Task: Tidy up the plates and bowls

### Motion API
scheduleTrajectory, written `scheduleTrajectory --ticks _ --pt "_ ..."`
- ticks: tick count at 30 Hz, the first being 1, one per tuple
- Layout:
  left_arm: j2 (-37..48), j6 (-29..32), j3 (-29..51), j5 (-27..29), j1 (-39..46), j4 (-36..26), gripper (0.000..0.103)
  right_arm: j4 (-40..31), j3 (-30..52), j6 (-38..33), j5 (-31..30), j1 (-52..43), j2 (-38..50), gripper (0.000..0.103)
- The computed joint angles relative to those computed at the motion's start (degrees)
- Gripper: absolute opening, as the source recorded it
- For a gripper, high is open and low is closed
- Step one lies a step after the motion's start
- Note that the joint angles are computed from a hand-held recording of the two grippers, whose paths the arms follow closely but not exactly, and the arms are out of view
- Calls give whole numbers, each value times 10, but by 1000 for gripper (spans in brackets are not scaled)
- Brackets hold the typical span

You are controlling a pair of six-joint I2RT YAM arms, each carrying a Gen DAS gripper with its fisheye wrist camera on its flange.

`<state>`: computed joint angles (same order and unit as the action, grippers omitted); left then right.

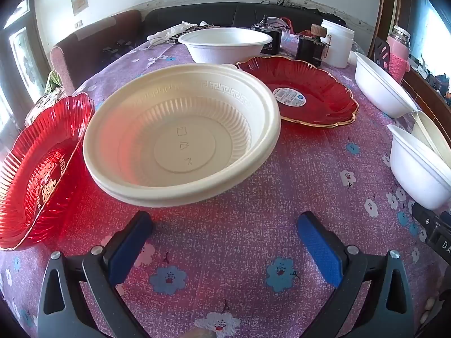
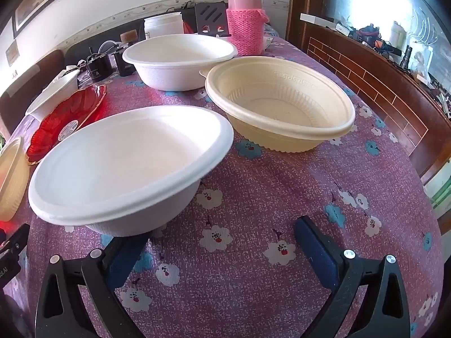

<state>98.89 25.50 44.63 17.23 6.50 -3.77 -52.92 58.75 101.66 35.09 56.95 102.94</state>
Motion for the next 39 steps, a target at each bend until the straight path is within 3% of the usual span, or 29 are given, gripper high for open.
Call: scheduleTrajectory --ticks 39 --pt "-6 -7 -9 -6 -6 10 103 3 -1 1 4 0 0 102"
